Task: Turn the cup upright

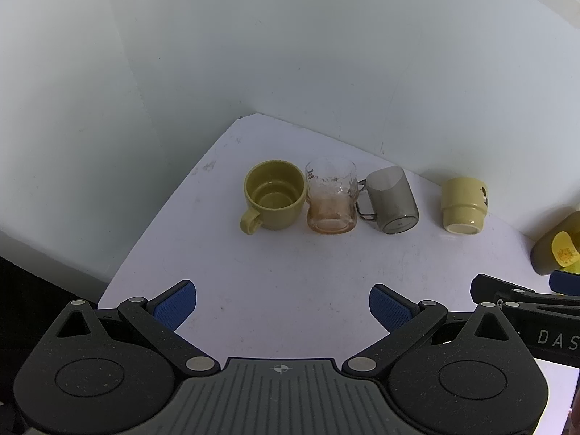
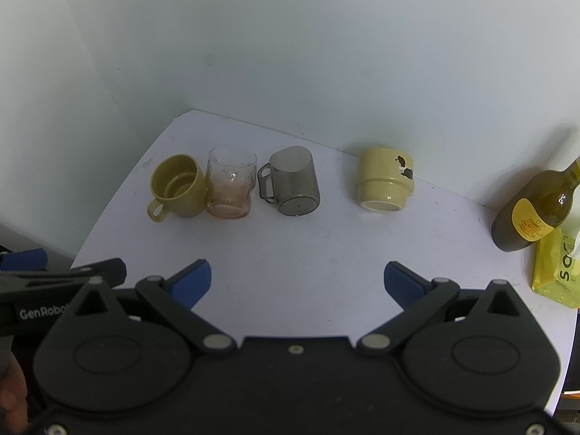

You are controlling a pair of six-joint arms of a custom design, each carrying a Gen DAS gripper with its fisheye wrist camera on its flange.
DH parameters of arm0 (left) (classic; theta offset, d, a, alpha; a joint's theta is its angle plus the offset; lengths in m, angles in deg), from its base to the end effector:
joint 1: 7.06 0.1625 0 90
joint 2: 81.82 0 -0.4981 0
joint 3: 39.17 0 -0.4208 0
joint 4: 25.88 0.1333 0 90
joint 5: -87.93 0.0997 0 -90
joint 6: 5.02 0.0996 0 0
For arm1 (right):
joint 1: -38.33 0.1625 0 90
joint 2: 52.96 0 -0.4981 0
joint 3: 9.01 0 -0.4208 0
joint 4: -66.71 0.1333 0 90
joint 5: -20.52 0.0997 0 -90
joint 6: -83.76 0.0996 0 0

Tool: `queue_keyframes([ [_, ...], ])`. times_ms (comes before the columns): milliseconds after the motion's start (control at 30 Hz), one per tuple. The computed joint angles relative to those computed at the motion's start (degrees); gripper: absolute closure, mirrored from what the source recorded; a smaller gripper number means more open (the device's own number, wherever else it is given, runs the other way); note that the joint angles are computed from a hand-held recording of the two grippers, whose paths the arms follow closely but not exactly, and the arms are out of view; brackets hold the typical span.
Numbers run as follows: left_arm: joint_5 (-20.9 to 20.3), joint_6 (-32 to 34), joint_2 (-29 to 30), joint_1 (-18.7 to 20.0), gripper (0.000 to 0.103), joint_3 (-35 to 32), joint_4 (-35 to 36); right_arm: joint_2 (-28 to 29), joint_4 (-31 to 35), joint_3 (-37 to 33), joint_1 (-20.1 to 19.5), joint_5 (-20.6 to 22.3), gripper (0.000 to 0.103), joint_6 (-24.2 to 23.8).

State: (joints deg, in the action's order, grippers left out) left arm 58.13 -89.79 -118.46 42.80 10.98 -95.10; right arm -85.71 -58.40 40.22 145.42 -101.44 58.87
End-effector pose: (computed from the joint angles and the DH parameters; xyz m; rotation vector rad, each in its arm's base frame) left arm -0.3886 -0.8016 0.2644 -0.4384 2.0319 -0.7598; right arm 0.3544 -0.8785 0.2644 0.7989 -2.4157 0.3664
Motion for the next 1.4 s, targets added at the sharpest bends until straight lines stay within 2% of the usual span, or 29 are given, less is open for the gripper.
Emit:
queue_keyframes([
  [400, -0.3, -0.08, -0.49, -0.02, 0.0, 0.95, -0.57, -0.39, -0.08, 0.67, -0.04, -0.25, 0.0, 0.08],
  [733, -0.49, -3.13, 0.05, 0.09, 0.0, 0.28, 2.42, -0.82, 0.49, 1.11, -0.29, 0.04, 0.0, 0.04],
  [1000, 0.35, -3.73, -0.47, 0.1, 0.0, 1.63, 2.01, -0.33, 1.9, 0.24, -0.38, 0.01, 0.0, 0.56],
  [1100, 0.16, -2.24, -0.98, 0.45, 0.0, 3.02, -0.38, -0.17, 1.82, 0.07, -0.32, 0.15, 0.0, 0.24],
  [1200, -0.21, 2.43, -3.26, 0.91, 0.0, 8.42, -10.62, -0.17, 0.74, 0.42, -0.16, 0.33, 0.0, -1.24],
  [1267, 0.15, 2.64, -4.12, 1.07, 0.0, 10.69, -13.88, -0.07, 0.26, 0.5, -0.07, 0.27, 0.0, -1.63],
  [1300, 0.55, 2.84, -4.28, 1.14, 0.0, 11.26, -14.55, 0.05, 0.33, 0.34, -0.06, 0.21, 0.0, -1.63],
  [1400, 2.93, -2.23, -3.2, 1.39, 0.0, 9.74, -8.24, 0.38, 0.7, -0.33, -0.17, -0.33, 0.0, -1.02],
])
